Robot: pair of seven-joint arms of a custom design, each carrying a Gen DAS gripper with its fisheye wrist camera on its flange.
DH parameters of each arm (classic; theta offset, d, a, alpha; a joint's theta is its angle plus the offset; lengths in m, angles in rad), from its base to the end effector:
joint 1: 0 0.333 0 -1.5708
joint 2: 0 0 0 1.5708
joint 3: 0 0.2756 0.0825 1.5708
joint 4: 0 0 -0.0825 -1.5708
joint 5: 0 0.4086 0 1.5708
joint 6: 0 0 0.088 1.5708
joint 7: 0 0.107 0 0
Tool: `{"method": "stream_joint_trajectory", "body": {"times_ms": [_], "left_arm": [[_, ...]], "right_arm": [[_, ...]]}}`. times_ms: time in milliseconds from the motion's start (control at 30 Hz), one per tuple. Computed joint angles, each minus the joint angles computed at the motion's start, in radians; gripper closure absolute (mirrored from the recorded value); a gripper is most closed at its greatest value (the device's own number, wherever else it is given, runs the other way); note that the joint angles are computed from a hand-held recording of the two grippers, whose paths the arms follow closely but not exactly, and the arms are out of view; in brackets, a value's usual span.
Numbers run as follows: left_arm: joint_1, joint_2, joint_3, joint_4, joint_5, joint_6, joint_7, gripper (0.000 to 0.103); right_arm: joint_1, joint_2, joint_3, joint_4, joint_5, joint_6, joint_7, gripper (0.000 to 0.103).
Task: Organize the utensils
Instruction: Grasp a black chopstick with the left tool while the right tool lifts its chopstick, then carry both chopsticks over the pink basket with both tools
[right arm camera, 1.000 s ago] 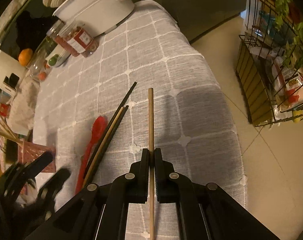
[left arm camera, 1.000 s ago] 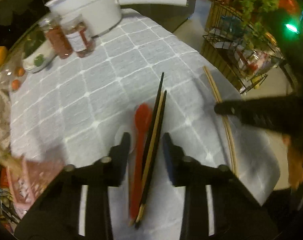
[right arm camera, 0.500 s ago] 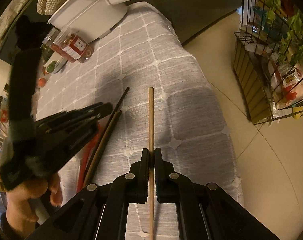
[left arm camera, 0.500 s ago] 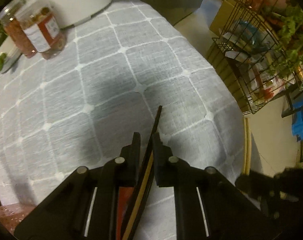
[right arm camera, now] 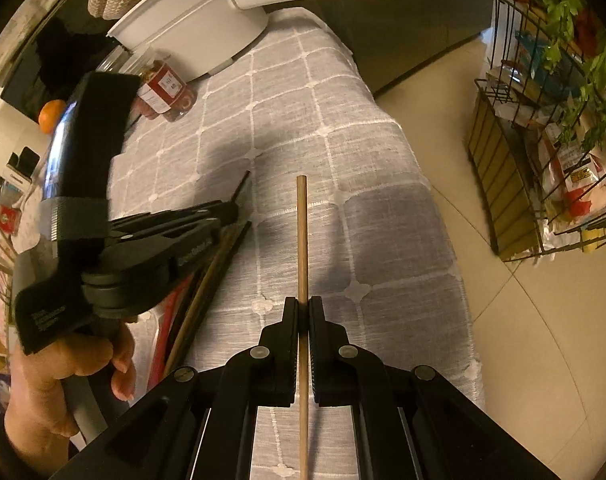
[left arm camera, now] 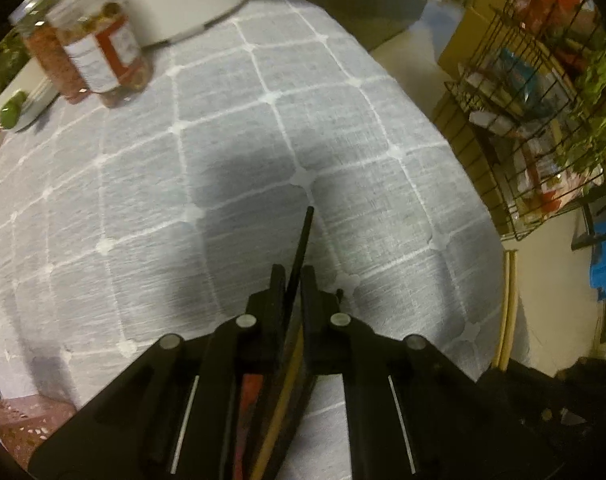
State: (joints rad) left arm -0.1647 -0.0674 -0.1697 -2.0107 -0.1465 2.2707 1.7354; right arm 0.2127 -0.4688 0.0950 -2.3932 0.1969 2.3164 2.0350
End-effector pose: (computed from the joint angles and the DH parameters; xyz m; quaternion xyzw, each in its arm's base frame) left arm 0.5579 -0.1991 0.4683 -0.5342 0.8277 -0.1610 0.0608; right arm 0.4593 0.1516 0.4859 -0.5954 0.7771 -0.0186 0.2030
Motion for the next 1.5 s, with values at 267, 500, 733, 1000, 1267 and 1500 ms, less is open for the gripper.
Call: {"method": "stream_joint_trajectory", "body": {"times_ms": [267, 500, 733, 1000, 1267, 1500], "left_arm": [[-0.003, -0.167, 0.051, -0.109, -0.094, 0.047, 0.116, 0.096], [-0.039, -0.348, 0.114, -0.248, -0.158, 0.092, 0.231, 0.097], [-0.076, -0.509, 0.181, -0.367, -0.205, 0.112, 0.305, 0.097], [-0.091, -0.689, 0.247, -0.477, -0.208, 0.13, 0.335, 0.097], [-0.092, -0.811, 0.305, -0.545, -0.219, 0.153, 0.337, 0.097], [-0.095, -0.887, 0.342, -0.571, -0.227, 0.179, 0.342, 0.098]], "right_arm": [[0.006, -0.031, 0.008, -0.009, -0.003, 0.042, 0.003, 0.098], [0.008, -0.087, 0.037, -0.028, -0.037, 0.08, 0.022, 0.098], [0.023, -0.137, 0.069, -0.048, -0.06, 0.117, 0.051, 0.098], [0.041, -0.171, 0.118, -0.043, -0.126, 0.135, 0.068, 0.098], [0.061, -0.179, 0.151, -0.023, -0.173, 0.161, 0.062, 0.098], [0.068, -0.168, 0.175, 0.002, -0.212, 0.203, 0.066, 0.098]]}}
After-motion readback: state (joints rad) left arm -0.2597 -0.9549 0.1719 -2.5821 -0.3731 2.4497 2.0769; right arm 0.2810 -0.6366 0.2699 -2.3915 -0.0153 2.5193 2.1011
